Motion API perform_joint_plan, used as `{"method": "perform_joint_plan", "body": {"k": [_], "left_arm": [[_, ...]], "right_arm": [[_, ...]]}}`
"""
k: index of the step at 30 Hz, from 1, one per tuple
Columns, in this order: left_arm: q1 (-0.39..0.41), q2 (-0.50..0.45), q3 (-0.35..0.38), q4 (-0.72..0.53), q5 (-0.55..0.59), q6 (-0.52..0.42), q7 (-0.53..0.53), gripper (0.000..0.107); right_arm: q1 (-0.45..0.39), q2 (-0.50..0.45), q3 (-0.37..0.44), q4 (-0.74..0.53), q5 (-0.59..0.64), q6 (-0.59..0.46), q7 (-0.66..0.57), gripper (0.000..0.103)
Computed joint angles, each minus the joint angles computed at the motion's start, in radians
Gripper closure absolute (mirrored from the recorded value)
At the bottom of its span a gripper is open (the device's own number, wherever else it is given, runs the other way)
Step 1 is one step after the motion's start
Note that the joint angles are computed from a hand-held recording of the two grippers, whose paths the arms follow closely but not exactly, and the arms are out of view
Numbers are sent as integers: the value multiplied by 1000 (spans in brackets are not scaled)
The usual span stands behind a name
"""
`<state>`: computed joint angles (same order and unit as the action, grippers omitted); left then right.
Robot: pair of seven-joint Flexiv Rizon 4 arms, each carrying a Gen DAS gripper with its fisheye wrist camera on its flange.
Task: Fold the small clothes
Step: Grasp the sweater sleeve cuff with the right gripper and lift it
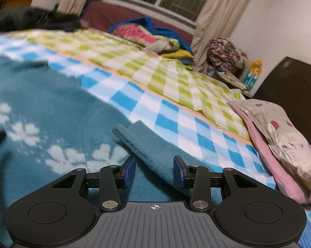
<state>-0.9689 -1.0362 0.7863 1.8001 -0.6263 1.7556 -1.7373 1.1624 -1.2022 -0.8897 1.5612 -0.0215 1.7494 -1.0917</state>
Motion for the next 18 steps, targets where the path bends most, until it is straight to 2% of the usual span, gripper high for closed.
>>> {"method": "perform_joint_plan", "body": {"k": [2, 4, 5, 6, 9, 14, 18], "left_arm": [[26, 10, -18, 1, 1, 8, -3, 10], [24, -2, -2, 3, -10, 0, -7, 10], [28, 0, -2, 8, -8, -2, -7, 10], [40, 9, -15, 15, -2, 2, -6, 10], [80, 56, -69, 59, 21, 41, 12, 10], [87, 117, -106, 178, 6, 153, 69, 10], [150, 201, -180, 292, 21, 262, 90, 9]], "right_arm": [[-17, -11, 3, -35, -8, -38, 17, 67], [-49, 3, 32, -63, -26, -69, 49, 77], [-57, 10, 40, -70, -35, -84, 68, 86], [-60, 19, 45, -71, -43, -94, 86, 92], [-92, 91, 116, -49, -67, -93, 120, 94], [-176, 229, 301, -28, -96, -74, 185, 94], [-243, 274, 459, -80, -130, -53, 230, 94]]}}
